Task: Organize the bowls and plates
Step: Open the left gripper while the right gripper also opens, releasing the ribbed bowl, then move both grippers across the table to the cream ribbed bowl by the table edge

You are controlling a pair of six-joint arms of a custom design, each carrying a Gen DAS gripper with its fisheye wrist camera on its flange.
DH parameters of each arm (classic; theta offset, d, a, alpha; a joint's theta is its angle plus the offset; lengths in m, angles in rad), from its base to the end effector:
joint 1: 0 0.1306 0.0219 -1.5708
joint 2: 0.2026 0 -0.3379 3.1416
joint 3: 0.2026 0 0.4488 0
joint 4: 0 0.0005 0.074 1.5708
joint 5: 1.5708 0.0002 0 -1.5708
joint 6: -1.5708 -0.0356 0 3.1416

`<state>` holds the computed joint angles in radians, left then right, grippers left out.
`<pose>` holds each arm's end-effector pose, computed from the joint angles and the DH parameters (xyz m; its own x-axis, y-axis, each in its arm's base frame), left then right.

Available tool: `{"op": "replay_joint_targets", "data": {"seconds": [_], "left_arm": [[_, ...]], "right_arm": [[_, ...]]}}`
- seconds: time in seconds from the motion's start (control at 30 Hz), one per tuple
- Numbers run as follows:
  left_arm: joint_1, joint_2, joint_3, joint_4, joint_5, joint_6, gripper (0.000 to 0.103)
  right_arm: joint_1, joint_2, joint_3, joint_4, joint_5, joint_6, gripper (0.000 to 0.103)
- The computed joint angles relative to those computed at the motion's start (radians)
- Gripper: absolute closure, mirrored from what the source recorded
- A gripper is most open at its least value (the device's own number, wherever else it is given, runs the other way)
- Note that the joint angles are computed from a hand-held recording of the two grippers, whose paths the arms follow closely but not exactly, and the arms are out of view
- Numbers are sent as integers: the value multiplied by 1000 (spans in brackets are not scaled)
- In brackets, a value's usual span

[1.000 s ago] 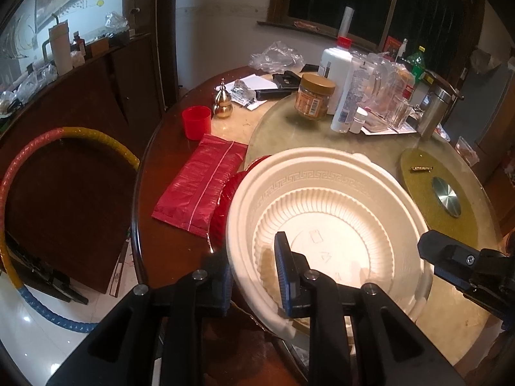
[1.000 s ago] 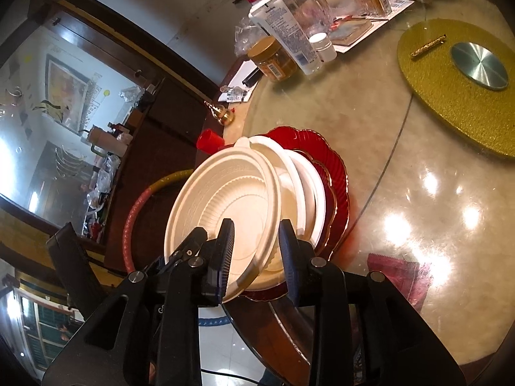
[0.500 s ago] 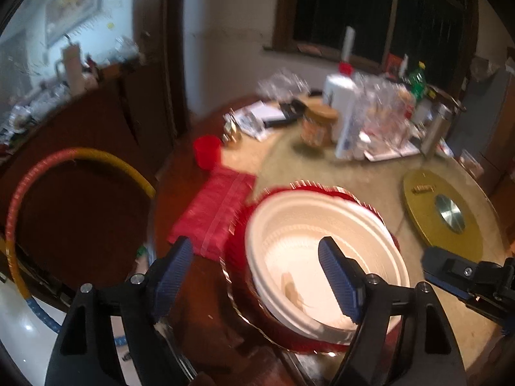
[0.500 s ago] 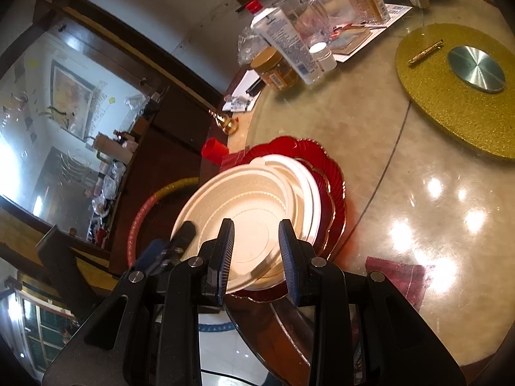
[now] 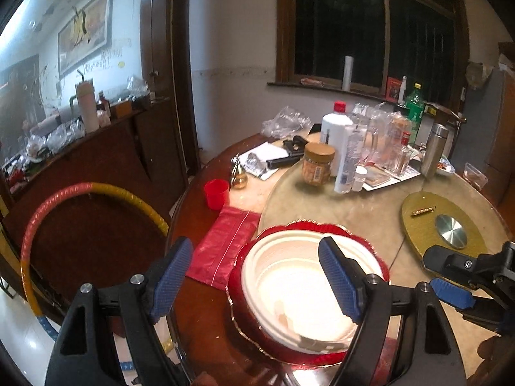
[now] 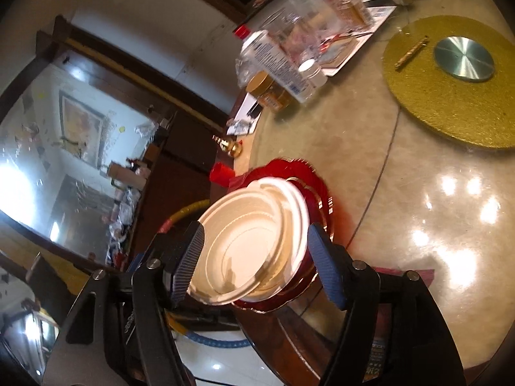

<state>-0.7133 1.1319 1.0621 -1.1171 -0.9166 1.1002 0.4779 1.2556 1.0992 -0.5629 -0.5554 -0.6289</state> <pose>0.3404 -0.2579 0.3390 -0.4725 -0.3084 -0.8256 -0.5463 0.8376 -0.0002 0.4405 0.2487 0.3276 -0.9102 0.0915 -0.4040 -0.2567 0.6409 0.7235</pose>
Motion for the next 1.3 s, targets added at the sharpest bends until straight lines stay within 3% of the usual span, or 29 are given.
{"op": "replay_joint_targets", "data": {"seconds": [0.13,0.33,0.4,0.43,0.5,0.53,0.57,0.77,0.9,1.03,1.17,1.3], "left_arm": [[-23,36,40,31,-31,-42,20],[-79,86,85,207,-61,-215,10],[-95,110,104,265,-59,-272,1],[-104,126,115,300,-56,-306,1],[-117,160,138,359,-31,-371,1],[-120,183,156,378,-7,-402,1],[-124,207,176,390,14,-426,1],[-149,293,250,450,69,-515,1],[-161,353,309,477,117,-557,1],[-167,435,387,483,212,-589,1],[-159,528,482,445,335,-581,1],[-150,634,596,376,443,-559,1]], "right_arm": [[-37,-24,-31,22,33,-22,21],[-108,-60,-67,-16,139,30,20],[-140,-70,-80,-37,173,52,20],[-154,-74,-85,-47,192,67,20],[-184,-83,-94,-77,239,105,20],[-196,-84,-94,-93,265,126,15],[-207,-88,-99,-102,281,145,2],[-305,-171,-171,-86,312,231,0],[-381,-245,-217,-79,272,264,0],[-465,-291,-238,-127,219,288,0],[-567,-313,-262,-169,146,288,0],[-648,-327,-279,-205,123,306,0]]}}
